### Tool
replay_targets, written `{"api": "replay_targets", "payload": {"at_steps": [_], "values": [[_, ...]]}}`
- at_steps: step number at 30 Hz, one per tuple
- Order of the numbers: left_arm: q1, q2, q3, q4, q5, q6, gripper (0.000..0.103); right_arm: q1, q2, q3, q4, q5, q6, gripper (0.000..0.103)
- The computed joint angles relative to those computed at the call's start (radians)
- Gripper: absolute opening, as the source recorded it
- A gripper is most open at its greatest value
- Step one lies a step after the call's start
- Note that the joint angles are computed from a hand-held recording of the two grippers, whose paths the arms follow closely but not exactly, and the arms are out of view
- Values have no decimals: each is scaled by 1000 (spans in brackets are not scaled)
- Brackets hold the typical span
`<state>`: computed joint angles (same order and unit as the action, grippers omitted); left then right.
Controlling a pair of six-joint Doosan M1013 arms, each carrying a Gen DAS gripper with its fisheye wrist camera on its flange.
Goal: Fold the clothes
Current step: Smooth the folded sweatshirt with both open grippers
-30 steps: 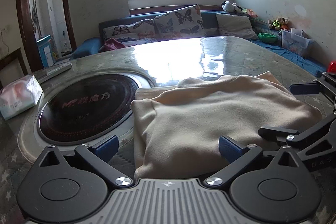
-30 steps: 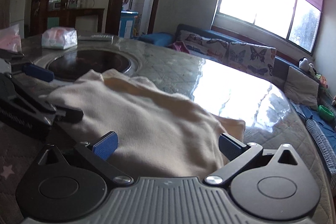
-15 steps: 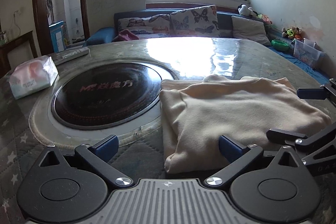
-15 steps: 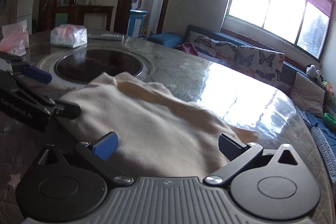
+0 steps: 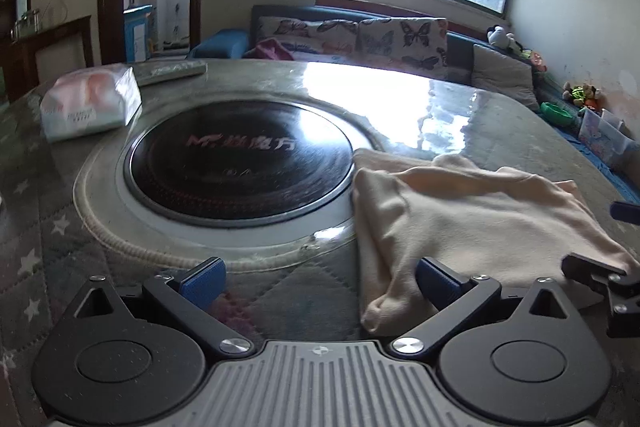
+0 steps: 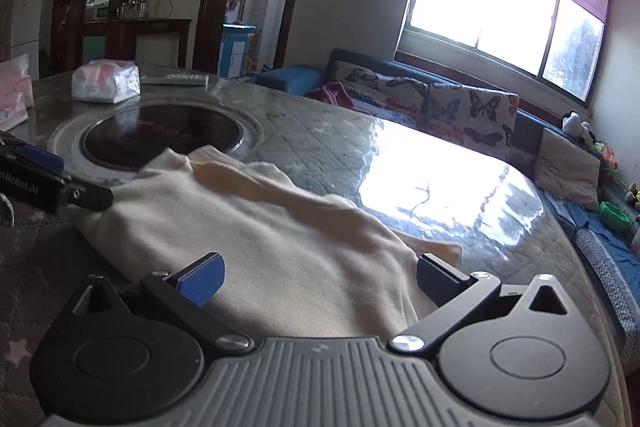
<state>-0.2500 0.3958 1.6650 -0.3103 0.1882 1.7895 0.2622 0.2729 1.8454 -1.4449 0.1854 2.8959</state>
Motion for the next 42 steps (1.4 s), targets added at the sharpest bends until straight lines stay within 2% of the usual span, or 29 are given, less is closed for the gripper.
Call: {"api": "replay_targets", "payload": {"at_steps": [2, 5, 8, 9, 13, 15, 18, 19, 23, 27, 31, 33, 34, 37, 40, 42], "values": [[4, 1, 3, -35, -2, 39, 103, -1, -2, 9, 21, 8, -26, 103], [3, 0, 5, -26, -5, 36, 103, -7, -18, 29, -89, 1, 103, 103], [2, 1, 5, -24, -6, 38, 103, -7, -32, 45, -199, 44, 229, 103], [2, 1, 4, -23, -6, 39, 103, -8, -35, 49, -204, 56, 237, 103], [1, 1, 4, -21, -7, 42, 103, -24, -41, 60, -70, 80, 122, 103], [1, 2, 4, -19, -7, 44, 103, -33, -44, 67, -62, 63, 126, 103], [1, 2, 1, -14, -5, 49, 103, -39, -57, 79, -156, 57, 246, 103], [1, 2, 1, -13, -5, 49, 103, -39, -57, 80, -147, 64, 234, 103], [0, 2, 0, 0, -4, 36, 103, -42, -51, 75, -40, 76, 115, 103], [2, 3, -3, -10, 1, 48, 103, -47, -53, 58, -29, 78, 68, 103], [2, 5, -6, -11, 6, 48, 103, -62, -21, 4, 37, 80, -53, 103], [3, 5, -7, -18, 9, 56, 103, -74, -3, -27, 146, 72, -169, 103], [4, 5, -8, -23, 12, 61, 103, -84, 11, -50, 249, 63, -271, 103], [6, 7, -11, -45, 19, 83, 103, -97, 51, -107, 472, 96, -502, 103], [9, 9, -14, -76, 26, 113, 103, -99, 79, -139, 505, 158, -548, 103], [11, 11, -16, -100, 28, 138, 103, -102, 80, -145, 522, 164, -563, 103]]}}
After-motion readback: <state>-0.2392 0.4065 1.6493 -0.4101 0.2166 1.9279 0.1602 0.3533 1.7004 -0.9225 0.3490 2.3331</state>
